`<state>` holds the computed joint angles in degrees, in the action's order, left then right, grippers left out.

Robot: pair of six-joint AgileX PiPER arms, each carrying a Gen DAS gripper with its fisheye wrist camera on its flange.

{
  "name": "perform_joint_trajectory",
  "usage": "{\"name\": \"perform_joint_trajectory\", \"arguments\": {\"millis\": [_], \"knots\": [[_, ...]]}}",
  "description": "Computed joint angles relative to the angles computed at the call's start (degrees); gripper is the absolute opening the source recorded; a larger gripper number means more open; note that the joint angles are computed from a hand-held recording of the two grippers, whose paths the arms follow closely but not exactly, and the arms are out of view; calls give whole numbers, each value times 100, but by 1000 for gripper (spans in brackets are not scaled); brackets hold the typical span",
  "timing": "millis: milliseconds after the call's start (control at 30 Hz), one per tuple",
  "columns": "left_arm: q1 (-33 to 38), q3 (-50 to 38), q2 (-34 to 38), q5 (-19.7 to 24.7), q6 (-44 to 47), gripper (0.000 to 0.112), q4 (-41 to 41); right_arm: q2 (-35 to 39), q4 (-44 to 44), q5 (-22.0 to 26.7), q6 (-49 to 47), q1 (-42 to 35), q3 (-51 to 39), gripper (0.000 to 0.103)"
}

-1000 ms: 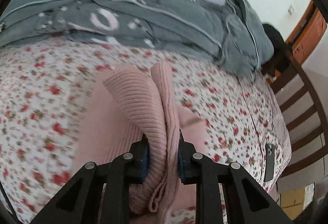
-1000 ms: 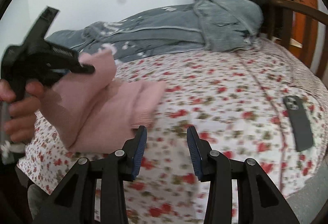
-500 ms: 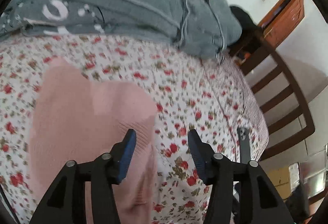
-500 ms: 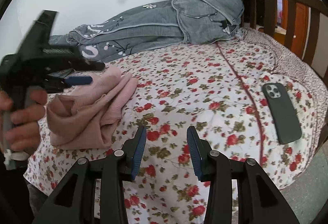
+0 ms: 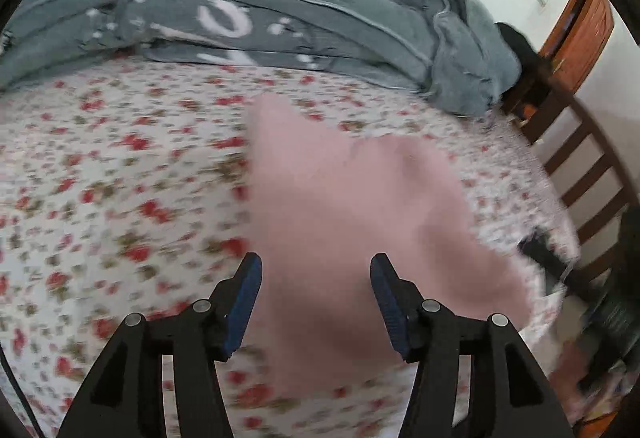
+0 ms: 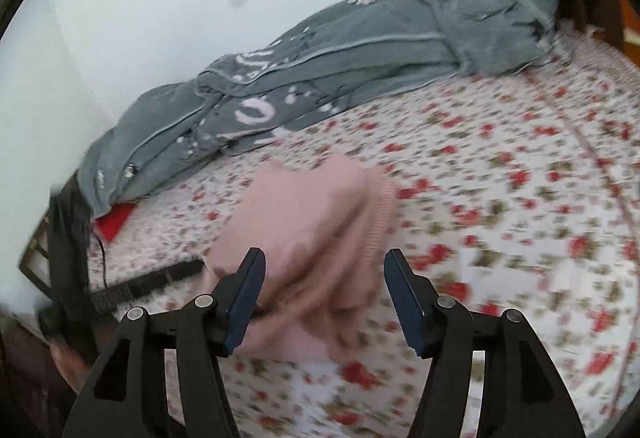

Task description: Fold small clothes

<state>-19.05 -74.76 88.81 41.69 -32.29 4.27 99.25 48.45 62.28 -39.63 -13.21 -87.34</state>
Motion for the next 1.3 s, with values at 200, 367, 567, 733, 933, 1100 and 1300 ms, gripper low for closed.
{"name": "perform_joint_trajectory", "arguments": {"millis": [200,367,567,733,933,1100,1300], "knots": [[492,542,-168,-267,355,54,-172,-36,-186,-138,304,805,44,63],[747,725,-219,-476,856,54,-633,-238,-1809,-1293,1168,1678,521,19],[873,918,-365,-597,1354,54,-979,-709,-55,-1439,-365,803,1328,11],[1074,1181,-531,-702,1848,54,-1404,-399,-743,-1853,-285,951,1662,13],[1445,1442,-664,-818,2432,54,-2029,-688,-348,-1490,-543,630,1224,68],[1556,1529,-702,-920,2874,54,-2381,251,-834,-1146,569,806,-98,69],[1316,1485,-756,-981,2489,54,-1474,1445,-1196,-478,1366,1015,-1427,17]]}}
